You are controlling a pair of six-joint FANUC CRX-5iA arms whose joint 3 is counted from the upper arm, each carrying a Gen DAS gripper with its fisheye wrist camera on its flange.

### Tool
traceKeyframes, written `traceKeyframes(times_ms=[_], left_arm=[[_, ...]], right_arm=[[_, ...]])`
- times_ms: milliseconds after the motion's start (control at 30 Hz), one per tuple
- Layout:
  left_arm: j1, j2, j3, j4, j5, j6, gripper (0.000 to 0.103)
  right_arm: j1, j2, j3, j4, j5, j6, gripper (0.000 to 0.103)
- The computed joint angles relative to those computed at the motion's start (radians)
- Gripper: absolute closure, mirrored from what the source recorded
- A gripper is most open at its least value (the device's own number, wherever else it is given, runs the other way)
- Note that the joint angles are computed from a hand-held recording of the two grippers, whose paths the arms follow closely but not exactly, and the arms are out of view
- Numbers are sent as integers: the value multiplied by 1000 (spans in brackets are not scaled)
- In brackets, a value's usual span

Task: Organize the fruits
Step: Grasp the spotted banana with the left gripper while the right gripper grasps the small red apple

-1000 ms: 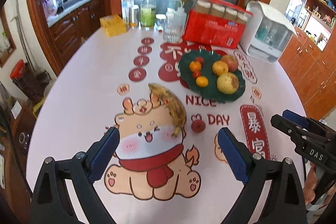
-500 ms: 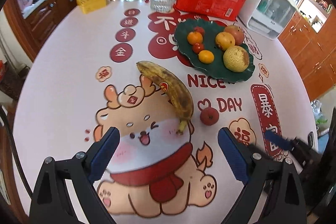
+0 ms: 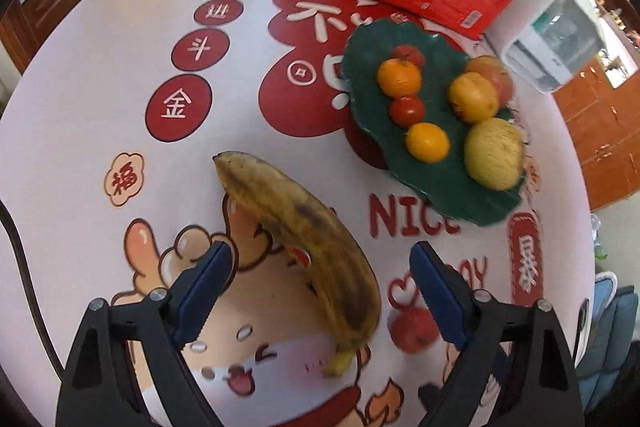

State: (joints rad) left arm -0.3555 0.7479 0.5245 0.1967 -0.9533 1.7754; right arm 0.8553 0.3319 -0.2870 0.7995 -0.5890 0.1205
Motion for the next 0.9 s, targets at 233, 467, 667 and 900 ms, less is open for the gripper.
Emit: traceKeyframes(times_ms=[233,467,667,900], left_arm=[[-14,75,107,-45,-68,33,26],[-19,84,131,-94,-52,30,44],[28,21,-31,71,49,-116,58],[54,-89,-211,105,110,-229,68]], right_arm=[[-6,44,30,-29,2,9,48],[-22,76,67,-73,12,49,48],[-26,101,103,-105,4,92,48],[-27,122,133,-111,6,123,56]])
